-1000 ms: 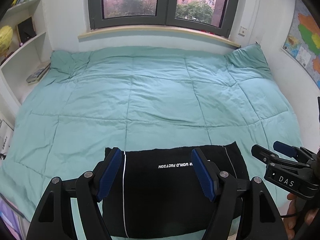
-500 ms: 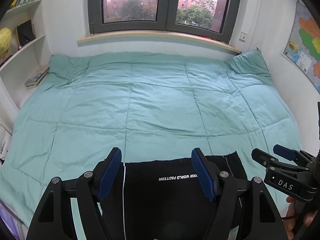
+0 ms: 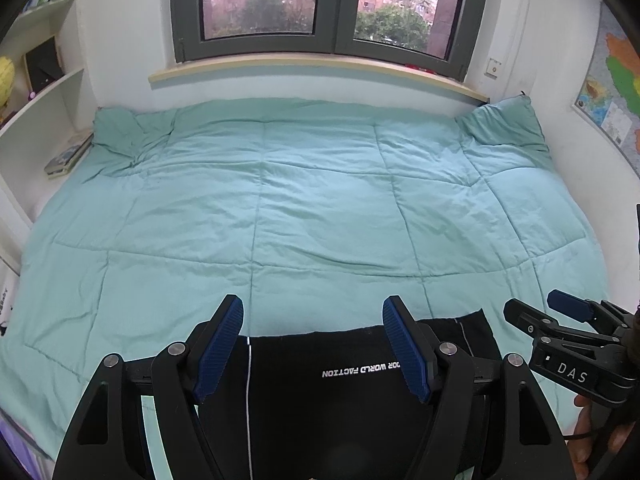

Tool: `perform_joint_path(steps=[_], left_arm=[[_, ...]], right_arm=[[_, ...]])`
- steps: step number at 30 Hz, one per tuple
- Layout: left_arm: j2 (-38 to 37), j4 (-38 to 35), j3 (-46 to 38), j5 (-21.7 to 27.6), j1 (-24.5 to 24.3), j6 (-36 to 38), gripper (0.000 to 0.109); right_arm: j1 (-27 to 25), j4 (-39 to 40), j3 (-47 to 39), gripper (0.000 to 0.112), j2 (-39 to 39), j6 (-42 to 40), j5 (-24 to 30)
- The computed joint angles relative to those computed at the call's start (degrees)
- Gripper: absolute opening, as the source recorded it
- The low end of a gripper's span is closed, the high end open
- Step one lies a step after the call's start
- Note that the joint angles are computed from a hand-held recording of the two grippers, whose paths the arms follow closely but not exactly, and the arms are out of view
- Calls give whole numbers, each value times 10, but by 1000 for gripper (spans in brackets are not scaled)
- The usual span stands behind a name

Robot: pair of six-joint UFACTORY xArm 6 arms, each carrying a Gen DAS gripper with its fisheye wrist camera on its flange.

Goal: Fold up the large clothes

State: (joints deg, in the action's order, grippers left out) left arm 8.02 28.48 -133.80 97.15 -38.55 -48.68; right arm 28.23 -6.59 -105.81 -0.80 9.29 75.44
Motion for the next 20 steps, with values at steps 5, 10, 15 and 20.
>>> perform_joint_path(steps=[5, 10, 15, 20], left_arm=[[7, -1, -2, -4, 10, 11, 74], [19, -1, -15, 5, 16, 23, 74], [14, 4, -3, 7, 19, 19, 74], [-10, 32, 36, -3, 12, 8, 74]], right_arm=[[0, -1, -12, 75, 14, 0, 6], [1, -2, -18, 75, 21, 3, 9], [1, 0, -20, 75, 25, 0, 12], [4, -4, -13, 75, 22, 1, 10]])
